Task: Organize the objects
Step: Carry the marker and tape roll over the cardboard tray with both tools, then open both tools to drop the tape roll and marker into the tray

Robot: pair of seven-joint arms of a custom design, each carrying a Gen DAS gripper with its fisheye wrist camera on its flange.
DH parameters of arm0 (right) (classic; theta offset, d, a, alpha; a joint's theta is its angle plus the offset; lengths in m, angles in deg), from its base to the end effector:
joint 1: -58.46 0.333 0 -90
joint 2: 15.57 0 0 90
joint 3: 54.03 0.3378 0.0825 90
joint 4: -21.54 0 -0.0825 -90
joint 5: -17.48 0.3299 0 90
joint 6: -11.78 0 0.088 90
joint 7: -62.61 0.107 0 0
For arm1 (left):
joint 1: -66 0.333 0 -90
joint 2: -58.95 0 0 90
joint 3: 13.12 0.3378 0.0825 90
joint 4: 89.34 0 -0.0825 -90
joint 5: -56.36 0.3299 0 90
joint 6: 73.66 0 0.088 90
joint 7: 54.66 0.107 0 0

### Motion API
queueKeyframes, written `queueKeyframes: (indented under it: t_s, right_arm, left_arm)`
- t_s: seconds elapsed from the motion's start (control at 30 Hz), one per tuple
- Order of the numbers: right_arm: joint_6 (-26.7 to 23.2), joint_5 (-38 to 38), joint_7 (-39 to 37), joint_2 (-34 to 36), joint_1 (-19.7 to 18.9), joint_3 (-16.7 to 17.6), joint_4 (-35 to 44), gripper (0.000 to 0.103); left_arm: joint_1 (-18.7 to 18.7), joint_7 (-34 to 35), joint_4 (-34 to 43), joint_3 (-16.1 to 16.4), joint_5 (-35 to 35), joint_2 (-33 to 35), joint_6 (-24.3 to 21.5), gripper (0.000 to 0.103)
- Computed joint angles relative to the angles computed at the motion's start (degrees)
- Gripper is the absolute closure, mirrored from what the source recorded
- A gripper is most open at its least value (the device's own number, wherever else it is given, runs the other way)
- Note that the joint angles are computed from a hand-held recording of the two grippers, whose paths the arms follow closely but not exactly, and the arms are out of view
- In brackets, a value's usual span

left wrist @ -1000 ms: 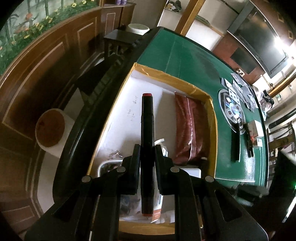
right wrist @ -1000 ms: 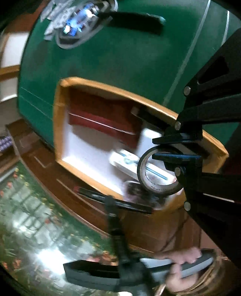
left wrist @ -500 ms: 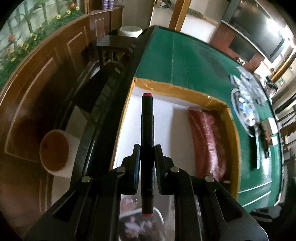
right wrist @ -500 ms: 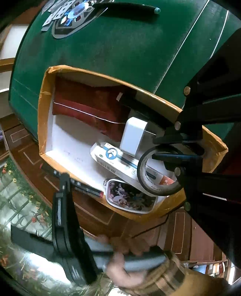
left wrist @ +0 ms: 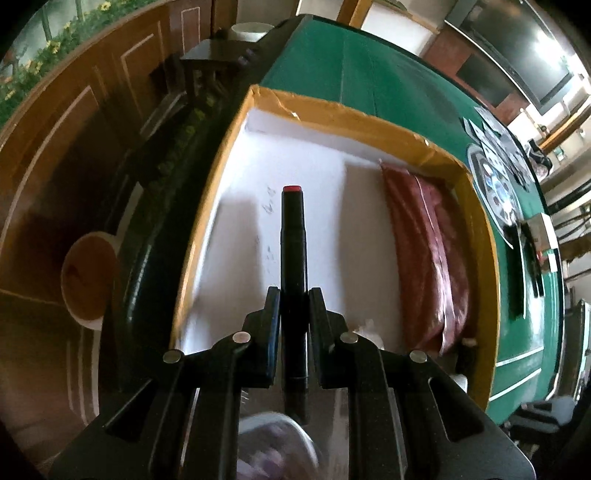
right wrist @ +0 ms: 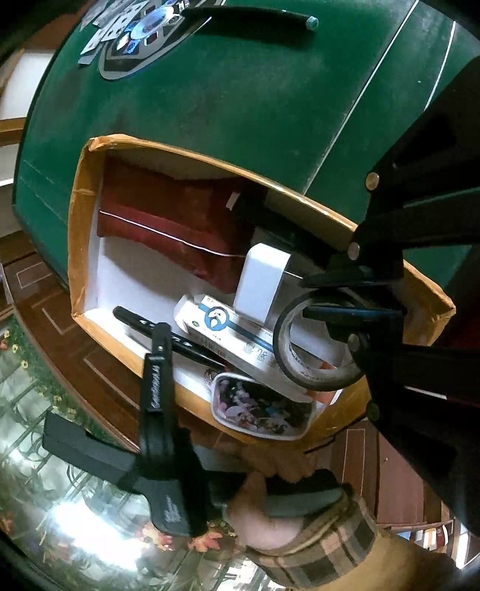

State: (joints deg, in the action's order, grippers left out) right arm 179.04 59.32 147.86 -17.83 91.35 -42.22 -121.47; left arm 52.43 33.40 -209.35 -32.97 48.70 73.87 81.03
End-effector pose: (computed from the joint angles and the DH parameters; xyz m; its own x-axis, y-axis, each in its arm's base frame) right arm 0.3530 0.2916 0.4040 0.2374 -0.8897 -0.3898 -0.9389 -0.1072 -0.3271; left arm 0.4901 -0.3035 0.4003 -0.4229 -0.8853 0.1932 -0.8783 0.3479 -0.3280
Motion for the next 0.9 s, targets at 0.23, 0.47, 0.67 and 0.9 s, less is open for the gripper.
queueKeyframes:
  t_s: [0.23,0.47,0.67,0.9]
  right_arm:
    - [0.37,-1.75,1.19,0.98,-0.25,0.02,0.33,0.096]
    - [0.71,-10.78,6.96,0.93,-0.71,0.28,-0.07,0.096]
    - [-0.23,-19.84,12.64,1.1,-0.9,0.56,-0.2,0.096]
    - [-0.5,-36.49,24.58,1.13,-2.46,0.13,-0.33,0.096]
  left_arm:
    - [0.35,6.3,-2.24,-1.77,-4.39,-1.76,-1.94,0.088]
    - [-1.24,6.24,-1.95,-0.73,-4.0,-1.84,-2.64,0.088]
    - [-1.97,4.16,-1.75,-0.07,-2.42,-1.49,-2.43,0.088]
    - [-2.48,1.84,-1.84,0.44,0.16,-1.85,-2.32,0.088]
